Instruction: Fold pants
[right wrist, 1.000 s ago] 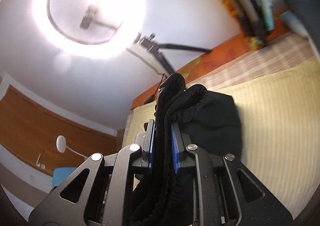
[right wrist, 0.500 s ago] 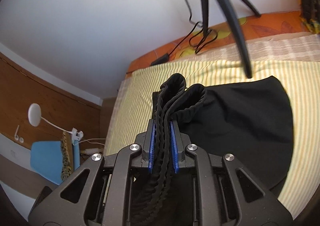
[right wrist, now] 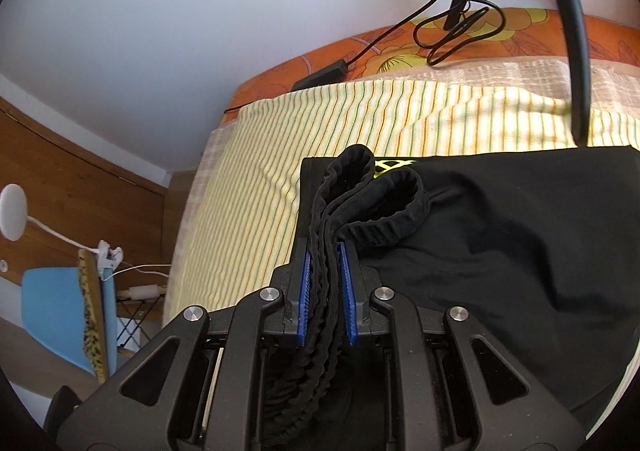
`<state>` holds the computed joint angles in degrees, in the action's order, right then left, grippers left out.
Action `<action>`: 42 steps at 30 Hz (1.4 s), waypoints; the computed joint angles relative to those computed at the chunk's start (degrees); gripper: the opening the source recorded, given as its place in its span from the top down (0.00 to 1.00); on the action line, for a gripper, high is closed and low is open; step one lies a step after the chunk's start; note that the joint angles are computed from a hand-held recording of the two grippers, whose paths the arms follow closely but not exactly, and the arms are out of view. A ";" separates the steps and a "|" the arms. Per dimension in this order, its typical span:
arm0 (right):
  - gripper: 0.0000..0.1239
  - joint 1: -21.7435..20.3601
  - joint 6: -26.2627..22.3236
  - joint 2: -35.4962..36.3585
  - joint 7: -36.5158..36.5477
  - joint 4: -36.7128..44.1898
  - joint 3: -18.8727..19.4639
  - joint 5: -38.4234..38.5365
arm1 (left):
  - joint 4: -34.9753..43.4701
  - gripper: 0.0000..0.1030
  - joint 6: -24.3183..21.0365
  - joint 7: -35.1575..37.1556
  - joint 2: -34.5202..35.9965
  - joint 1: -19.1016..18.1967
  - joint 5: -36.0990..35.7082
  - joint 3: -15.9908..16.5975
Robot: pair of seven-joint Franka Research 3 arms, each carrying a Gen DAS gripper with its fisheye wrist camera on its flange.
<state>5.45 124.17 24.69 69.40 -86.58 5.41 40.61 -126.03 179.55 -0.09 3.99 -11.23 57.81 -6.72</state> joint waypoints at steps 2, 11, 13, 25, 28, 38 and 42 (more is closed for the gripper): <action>0.87 -0.10 -0.75 0.86 0.36 1.13 0.21 0.31 | -0.54 0.81 -2.02 -1.04 -1.07 -0.13 0.81 0.03; 0.65 -5.78 -7.52 0.33 -7.61 3.74 1.84 11.67 | -2.54 0.70 -12.08 -12.90 -8.25 2.79 11.81 -4.79; 0.65 -6.60 -8.40 -1.27 -8.76 2.74 0.88 12.07 | -2.13 0.69 -14.16 -12.64 -8.64 2.82 12.09 -5.80; 0.65 -11.33 -8.65 -19.98 -16.93 -21.24 -9.15 8.63 | 2.68 0.61 -2.74 10.76 -1.34 1.72 -7.95 -4.91; 0.65 -11.06 -7.89 -22.76 -19.09 -25.24 -10.28 6.82 | 5.54 0.61 -3.48 33.20 1.73 3.24 -27.99 -9.41; 0.65 -8.49 -7.19 -26.39 -26.52 -31.22 -10.81 4.32 | 29.87 0.61 -20.85 69.50 18.87 6.09 -54.57 -19.27; 0.65 -7.46 -5.20 -27.10 -27.62 -33.49 -10.38 2.64 | 38.26 0.61 -27.91 71.44 24.25 1.27 -53.84 -14.74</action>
<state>-2.01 118.97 -2.41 41.78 -120.07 -4.98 43.25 -87.77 151.65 71.35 28.24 -9.96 3.97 -21.46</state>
